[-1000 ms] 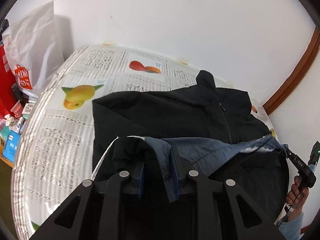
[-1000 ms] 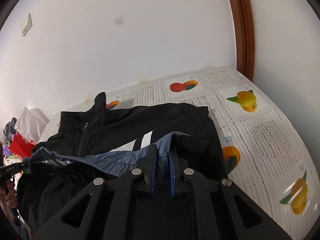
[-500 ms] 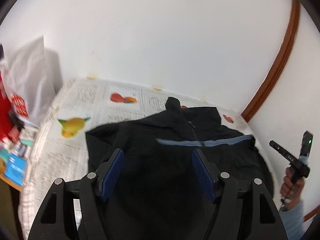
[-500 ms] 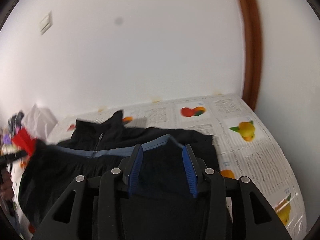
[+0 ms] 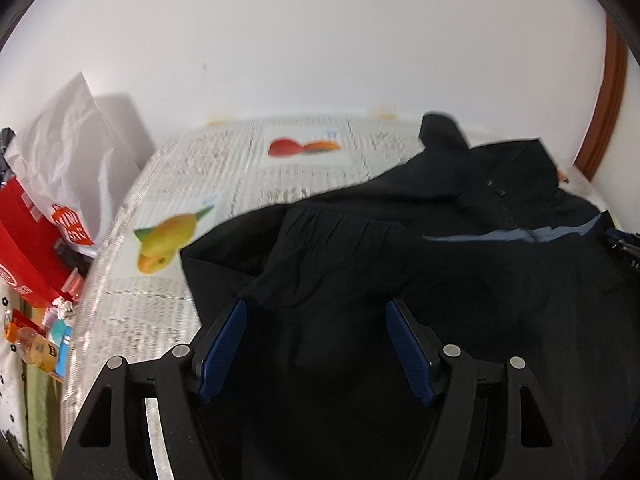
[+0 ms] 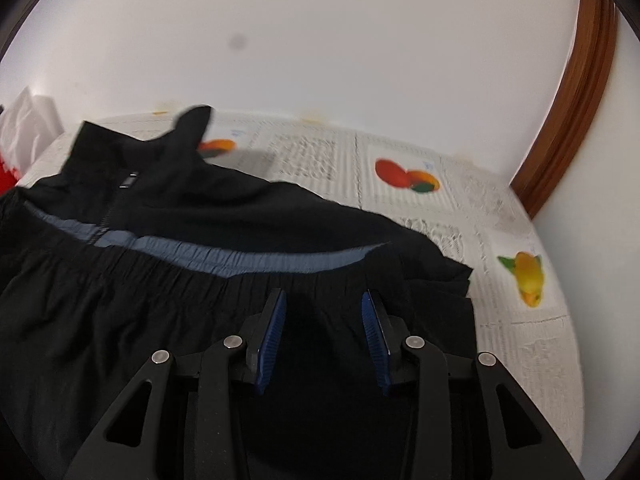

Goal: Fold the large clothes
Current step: 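Lay the folded hem over the collar and open both grippers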

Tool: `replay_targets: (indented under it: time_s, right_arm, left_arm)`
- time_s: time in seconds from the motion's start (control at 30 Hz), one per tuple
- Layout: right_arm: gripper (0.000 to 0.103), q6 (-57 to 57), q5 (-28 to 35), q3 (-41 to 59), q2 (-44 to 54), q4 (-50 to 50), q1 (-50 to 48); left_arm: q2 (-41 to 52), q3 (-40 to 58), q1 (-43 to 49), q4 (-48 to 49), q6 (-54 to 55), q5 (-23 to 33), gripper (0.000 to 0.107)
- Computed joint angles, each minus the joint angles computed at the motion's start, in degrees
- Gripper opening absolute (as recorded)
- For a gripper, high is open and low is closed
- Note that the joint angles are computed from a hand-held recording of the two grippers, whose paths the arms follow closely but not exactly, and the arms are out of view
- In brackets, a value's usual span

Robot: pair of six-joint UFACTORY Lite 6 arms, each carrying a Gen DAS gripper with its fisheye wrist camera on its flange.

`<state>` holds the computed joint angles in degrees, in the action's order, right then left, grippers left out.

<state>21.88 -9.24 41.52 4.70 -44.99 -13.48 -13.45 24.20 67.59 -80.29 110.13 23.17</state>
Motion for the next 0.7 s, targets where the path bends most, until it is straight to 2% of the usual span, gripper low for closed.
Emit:
replay_targets:
  time_s: [0.07,0.27,0.43,0.57,0.7]
  right_arm:
    - [0.037,3.67,-0.78,2.56,3.27,-3.57,-1.23]
    - [0.037,21.12,-3.00,8.47,8.93,-22.53,-4.97]
    - [0.037,41.29,-6.94,15.90,14.52,-43.51,-9.36]
    - [0.037,45.89,-7.99,20.09,17.53,-48.95,-10.80]
    - [0.038,49.35,-9.35,23.18,19.48,-53.30,-11.95]
  left_arm:
    - [2.16,0.77,-1.50,-4.65,3.50,-0.88,0.070]
    - [5.55,2.30,-11.02,-18.92,11.24,-7.30,0.070]
    - [7.53,3.56,-16.83,-28.23,16.33,-10.35,0.071]
    - [10.31,5.50,-21.46,-40.01,24.71,-12.48,0.072]
    - [10.88,6.10,-23.66,-43.86,26.44,-13.40,0.072]
